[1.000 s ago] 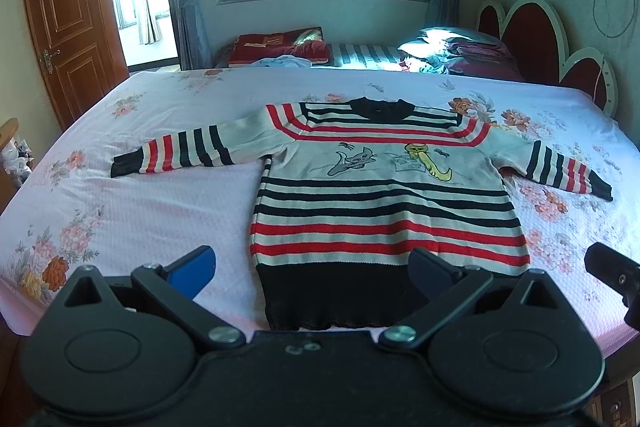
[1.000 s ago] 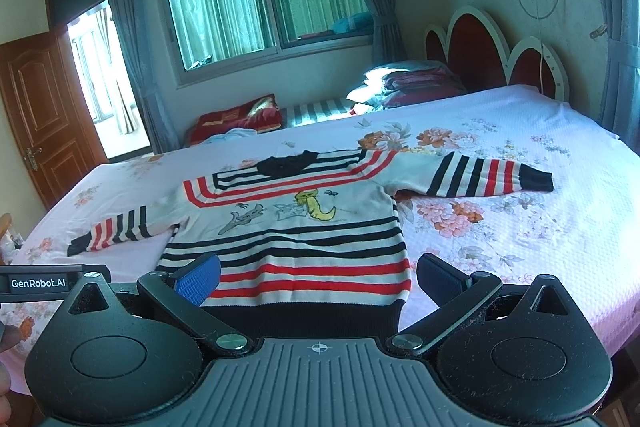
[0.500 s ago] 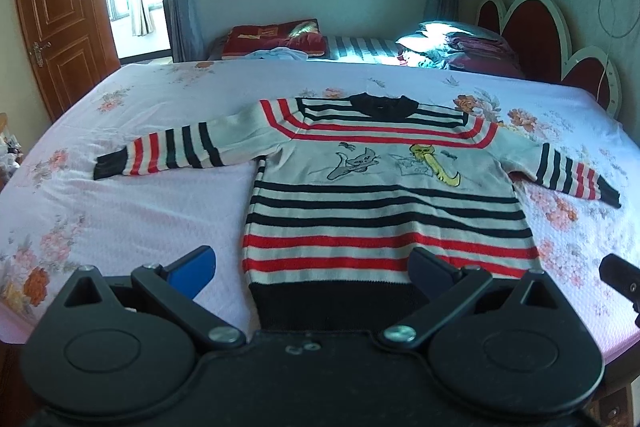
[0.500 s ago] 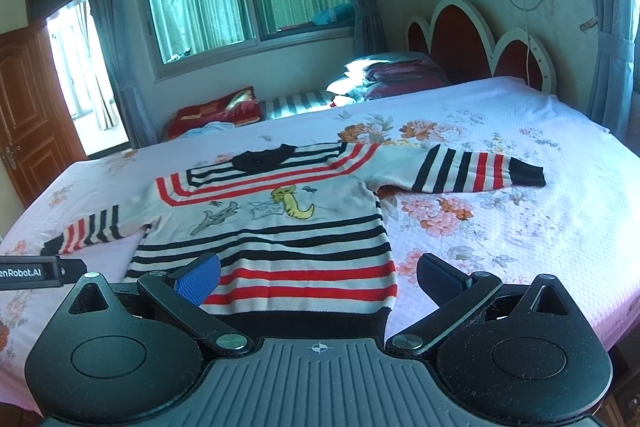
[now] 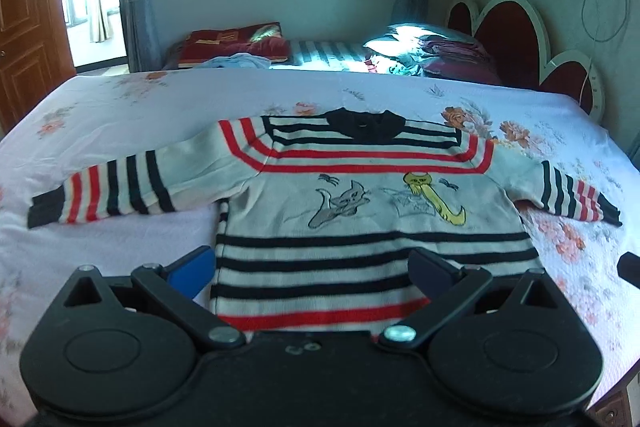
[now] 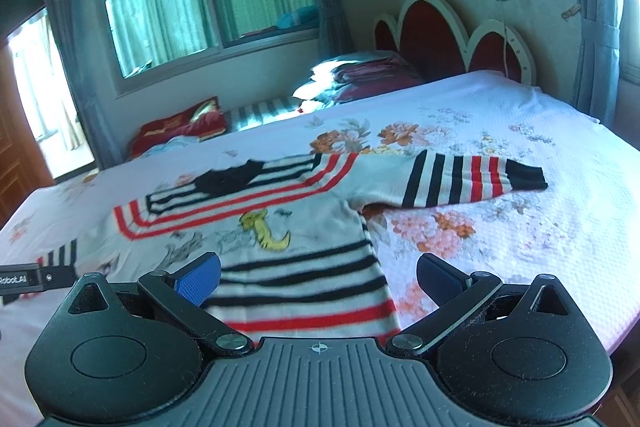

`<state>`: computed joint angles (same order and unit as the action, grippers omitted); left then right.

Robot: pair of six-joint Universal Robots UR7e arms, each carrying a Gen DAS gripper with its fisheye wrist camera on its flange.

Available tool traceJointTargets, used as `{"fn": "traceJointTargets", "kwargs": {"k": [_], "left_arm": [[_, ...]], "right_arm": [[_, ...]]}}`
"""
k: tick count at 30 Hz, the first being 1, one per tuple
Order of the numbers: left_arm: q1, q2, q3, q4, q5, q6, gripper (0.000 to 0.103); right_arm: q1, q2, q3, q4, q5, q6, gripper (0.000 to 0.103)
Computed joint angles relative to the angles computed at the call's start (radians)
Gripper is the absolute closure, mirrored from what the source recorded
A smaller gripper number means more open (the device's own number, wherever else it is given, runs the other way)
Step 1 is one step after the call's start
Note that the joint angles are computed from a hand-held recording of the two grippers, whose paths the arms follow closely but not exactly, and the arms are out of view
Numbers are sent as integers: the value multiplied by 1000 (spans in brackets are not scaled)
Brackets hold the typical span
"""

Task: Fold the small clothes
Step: 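Move the right gripper to the black cuff of the nearest sleeve and grasp it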

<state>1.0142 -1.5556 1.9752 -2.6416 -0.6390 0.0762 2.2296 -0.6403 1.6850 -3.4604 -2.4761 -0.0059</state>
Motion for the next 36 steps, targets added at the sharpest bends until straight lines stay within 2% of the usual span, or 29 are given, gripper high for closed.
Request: {"fn": "traceJointTargets", "kwargs": {"k": [6, 10, 16, 21, 22, 23, 24, 28, 33, 36], "left_arm": [[79, 121, -124, -54, -30, 167, 1], [126, 175, -213, 3, -80, 159, 1], [167, 239, -273, -30, -149, 177, 1], [171, 319, -306, -73, -117, 189, 1], [169, 336, -310, -84, -105, 192, 1], [166, 351, -316, -86, -93, 190, 2], [163, 368, -322, -88, -81, 186, 2], [153, 431, -347, -112, -58, 173, 2], [143, 509, -398, -96, -23, 120, 2], [135, 553, -413, -141, 16, 154, 2]], "right_arm": [[-18, 88, -153, 24, -64, -12, 0], [-31, 129, -229, 37, -89, -24, 0], [-72, 132, -260, 62, -97, -31, 1], [-141, 103, -242, 23, -66, -77, 2], [-158, 93, -235, 17, -54, -84, 8], [-181, 77, -225, 29, -40, -78, 22], [-201, 62, -216, 45, -31, -66, 26], [-282, 13, -190, 42, 0, -69, 26], [-386, -50, -175, 137, 45, 30, 26], [-443, -74, -179, 195, 72, 102, 26]]}}
